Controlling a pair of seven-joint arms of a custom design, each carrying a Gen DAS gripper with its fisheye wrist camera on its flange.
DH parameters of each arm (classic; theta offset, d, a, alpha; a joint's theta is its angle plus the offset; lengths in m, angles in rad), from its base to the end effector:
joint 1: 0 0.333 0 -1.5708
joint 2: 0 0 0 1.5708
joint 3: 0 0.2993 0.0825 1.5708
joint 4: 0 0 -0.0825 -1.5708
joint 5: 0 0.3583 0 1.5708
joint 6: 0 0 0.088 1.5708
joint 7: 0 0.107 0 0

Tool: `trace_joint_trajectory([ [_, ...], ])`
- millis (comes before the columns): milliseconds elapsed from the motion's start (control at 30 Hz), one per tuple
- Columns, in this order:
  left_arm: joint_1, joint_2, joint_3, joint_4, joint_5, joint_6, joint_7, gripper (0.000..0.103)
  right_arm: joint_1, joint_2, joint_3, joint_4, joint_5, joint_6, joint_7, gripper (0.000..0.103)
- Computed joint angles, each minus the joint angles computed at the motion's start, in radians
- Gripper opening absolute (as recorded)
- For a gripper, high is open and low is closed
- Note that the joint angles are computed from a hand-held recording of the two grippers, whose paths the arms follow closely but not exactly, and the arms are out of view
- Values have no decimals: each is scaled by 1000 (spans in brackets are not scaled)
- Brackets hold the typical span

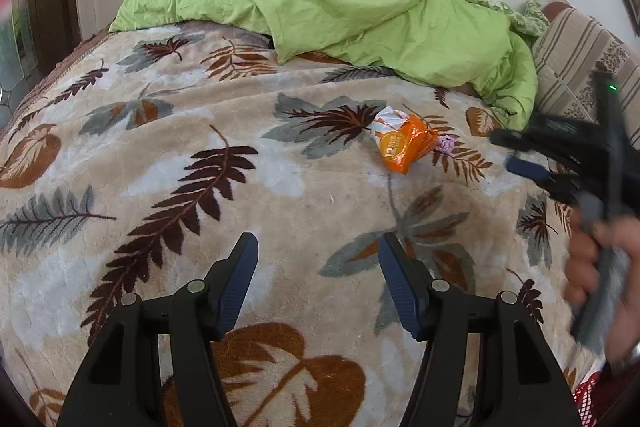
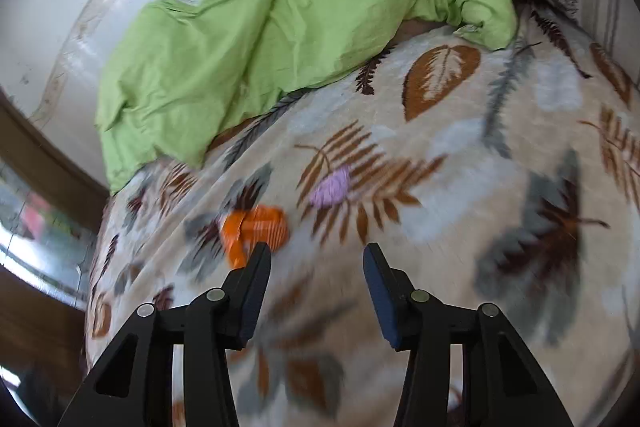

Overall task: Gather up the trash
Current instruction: 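Move both open tools back over the bed toward the wrappers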

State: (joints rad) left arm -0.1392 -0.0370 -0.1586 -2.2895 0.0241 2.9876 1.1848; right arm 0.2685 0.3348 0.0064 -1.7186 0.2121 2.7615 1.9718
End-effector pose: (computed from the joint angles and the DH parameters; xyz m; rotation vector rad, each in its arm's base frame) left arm 0.5143 -0.1603 0.4528 -1.9423 1.8225 -0.9149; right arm 0.6454 0.1723 0.4705 -1.4491 1.9556 -0.2194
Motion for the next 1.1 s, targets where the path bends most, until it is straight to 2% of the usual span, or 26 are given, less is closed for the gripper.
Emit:
trace_joint_trajectory([
  [167, -2, 2, 15, 6, -127, -18, 93, 61, 19, 256, -61, 342, -77, -169, 115, 46],
  [300, 5, 3, 18, 8, -174, -25, 118, 61, 5, 368, -47, 498, -88, -260, 104, 36],
  [367, 8, 5, 17, 10, -178, -30, 120, 61, 20, 371, -51, 494, -111, -225, 96, 30],
  [433, 10, 8, 16, 14, -190, -33, 130, 61, 11, 366, -14, 486, -93, -212, 33, 26],
  [567, 13, 7, 18, 14, -238, -31, 170, 61, -28, 300, 114, 377, 27, -173, -190, 26],
  [633, 18, 9, 21, 15, -253, -30, 175, 61, -38, 226, 175, 267, 97, -154, -336, 26],
  [700, 21, 16, 28, 22, -329, -36, 223, 61, -86, 146, 266, 145, 239, -117, -501, 26],
  [733, 24, 20, 29, 26, -363, -39, 244, 61, -88, 99, 279, 78, 283, -93, -538, 26],
  [867, 38, 42, 22, 46, -454, -19, 311, 62, -22, -102, 222, -188, 340, 43, -508, 26],
  [967, 47, 85, -10, 102, -611, -27, 473, 63, 45, -235, 161, -379, 331, 182, -401, 26],
  [1033, 51, 119, -33, 140, -606, -13, 496, 64, 75, -286, 128, -463, 278, 248, -290, 26],
  [1100, 47, 150, -37, 172, -512, 7, 447, 68, 79, -306, 118, -495, 294, 265, -266, 26],
])
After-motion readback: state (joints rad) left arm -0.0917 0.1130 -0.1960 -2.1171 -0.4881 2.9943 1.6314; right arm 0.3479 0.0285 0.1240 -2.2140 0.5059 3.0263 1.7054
